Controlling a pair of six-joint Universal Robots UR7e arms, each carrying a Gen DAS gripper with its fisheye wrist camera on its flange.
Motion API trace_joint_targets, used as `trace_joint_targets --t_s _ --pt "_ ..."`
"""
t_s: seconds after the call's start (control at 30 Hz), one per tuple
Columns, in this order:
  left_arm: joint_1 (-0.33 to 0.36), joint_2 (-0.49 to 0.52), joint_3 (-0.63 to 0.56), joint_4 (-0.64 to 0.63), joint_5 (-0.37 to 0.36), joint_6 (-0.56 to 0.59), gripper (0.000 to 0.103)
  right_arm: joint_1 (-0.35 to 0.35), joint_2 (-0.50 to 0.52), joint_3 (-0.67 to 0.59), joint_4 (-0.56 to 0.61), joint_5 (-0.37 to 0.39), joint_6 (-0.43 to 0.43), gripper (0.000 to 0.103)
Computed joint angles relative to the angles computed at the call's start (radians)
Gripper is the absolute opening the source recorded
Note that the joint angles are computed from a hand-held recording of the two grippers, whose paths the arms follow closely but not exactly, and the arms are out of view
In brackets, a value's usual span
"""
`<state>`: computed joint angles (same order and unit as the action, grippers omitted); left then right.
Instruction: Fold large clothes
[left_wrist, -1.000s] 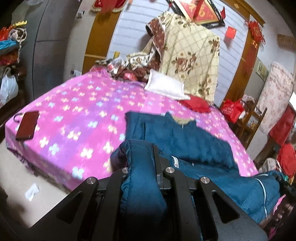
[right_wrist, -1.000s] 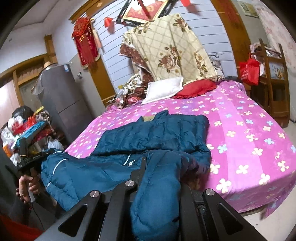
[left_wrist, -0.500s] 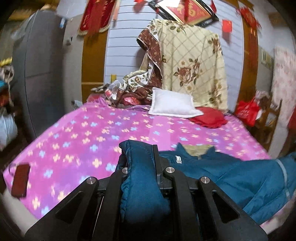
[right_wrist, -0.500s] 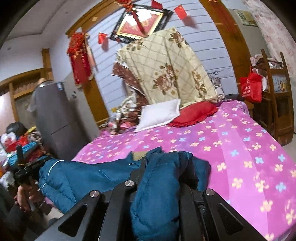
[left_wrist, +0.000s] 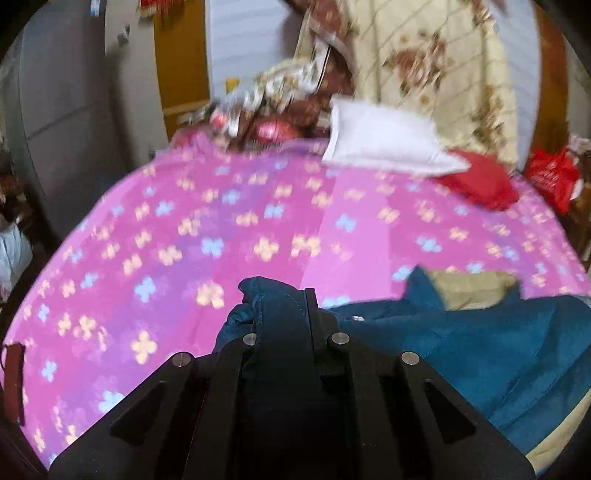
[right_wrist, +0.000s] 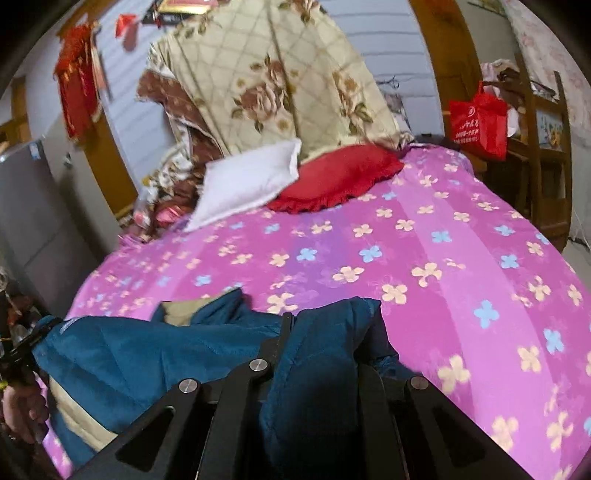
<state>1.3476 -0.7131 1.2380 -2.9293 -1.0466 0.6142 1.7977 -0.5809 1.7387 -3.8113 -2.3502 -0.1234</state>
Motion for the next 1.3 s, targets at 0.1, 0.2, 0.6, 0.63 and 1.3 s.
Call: trace_joint_targets --t_s 0.1,0.2,0.6,0.63,1.3 --pt "0.014 0.067 -0.039 -0.029 0.051 0.027 0.008 -0.031 0.042 -0.075 0.069 -0.009 -0.040 0.007" --pt "0.026 0.101 -0.056 -0.056 0.058 0.016 0.010 -0.054 0.085 -0.131 0.108 -0.010 -0.066 0.007" --pt "0.039 0.080 -0.182 0.368 0.025 -0.127 0.021 -0.128 -0.092 0.017 0.393 0.237 0.323 0.023" --pt "0.044 0.061 -0.194 0.427 -0.011 -0.151 0.023 -0.127 -0.117 0.055 0.353 0.277 0.338 0.027" --pt "0.054 -0.280 0.309 0.108 -0.392 0.096 0.078 0.040 -0.047 0.076 0.305 0.087 0.086 0.087"
